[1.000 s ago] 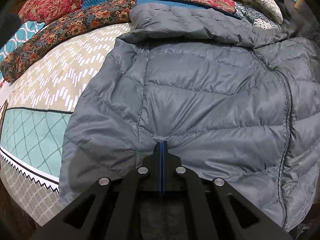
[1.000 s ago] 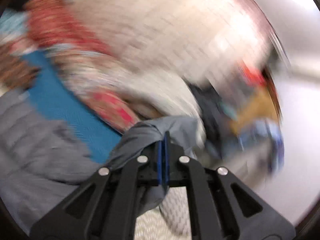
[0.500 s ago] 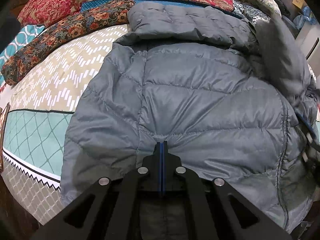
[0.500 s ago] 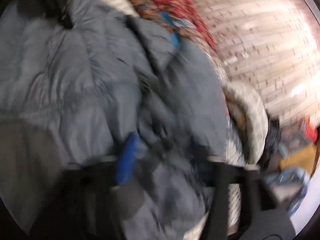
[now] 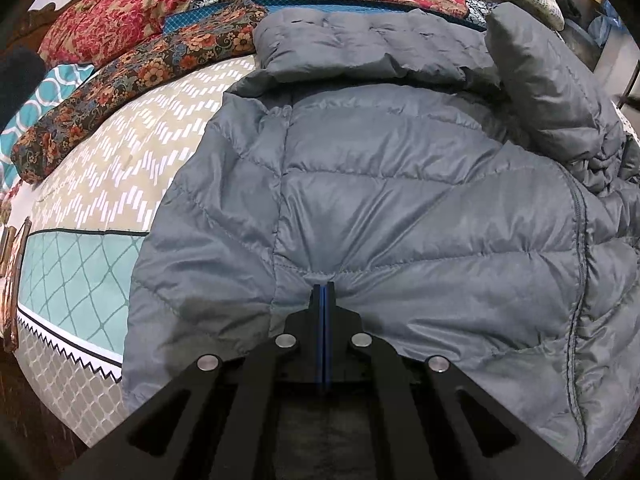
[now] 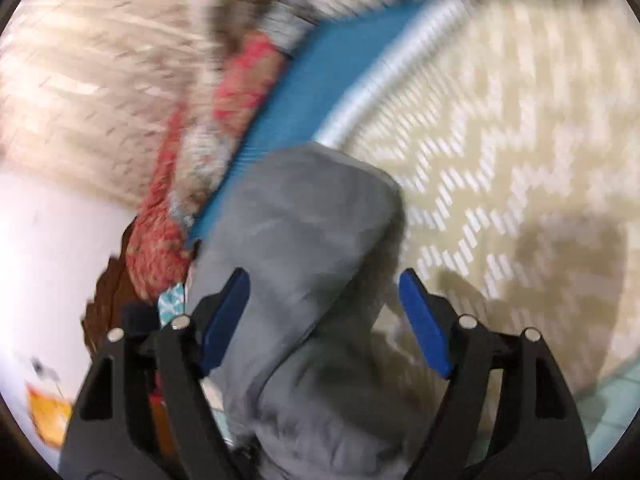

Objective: Fold large clothes

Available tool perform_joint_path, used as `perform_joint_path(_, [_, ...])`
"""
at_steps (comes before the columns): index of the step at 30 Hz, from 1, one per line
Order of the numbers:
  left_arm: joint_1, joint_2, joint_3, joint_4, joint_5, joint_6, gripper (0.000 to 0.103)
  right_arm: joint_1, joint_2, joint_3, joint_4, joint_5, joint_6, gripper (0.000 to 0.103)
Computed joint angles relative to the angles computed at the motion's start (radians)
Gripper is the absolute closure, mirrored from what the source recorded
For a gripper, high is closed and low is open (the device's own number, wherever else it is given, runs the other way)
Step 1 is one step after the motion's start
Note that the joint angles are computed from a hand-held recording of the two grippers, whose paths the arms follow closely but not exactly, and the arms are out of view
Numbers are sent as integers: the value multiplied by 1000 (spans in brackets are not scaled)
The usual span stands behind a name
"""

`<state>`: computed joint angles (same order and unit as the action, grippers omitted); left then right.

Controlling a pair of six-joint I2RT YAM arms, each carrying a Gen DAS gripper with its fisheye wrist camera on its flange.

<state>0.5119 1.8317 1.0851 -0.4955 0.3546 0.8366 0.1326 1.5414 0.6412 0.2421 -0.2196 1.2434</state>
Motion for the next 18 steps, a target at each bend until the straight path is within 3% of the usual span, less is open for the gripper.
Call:
perform_joint_path(2, [2, 4, 4, -3, 5, 2, 98, -19, 102, 53, 39, -33, 39, 34])
perform_joint_path(4, [2, 5, 5, -5, 7, 5, 98, 2, 128, 121, -11, 22, 33, 88])
perform_joint_path(5, [2, 5, 6, -7, 6, 8, 98, 19, 113, 139, -41, 62, 25, 96])
perform_joint_path(11, [5, 11, 9, -4, 15, 15, 98, -2, -233, 223, -389, 377, -235, 99])
perform_joint_path(14, [5, 9, 3, 6, 16, 12, 98, -135, -502, 215, -628, 511, -351, 99])
perform_joint_path(18, [5, 1, -10, 21, 14, 16, 98, -315, -651, 221, -889, 665, -458, 97])
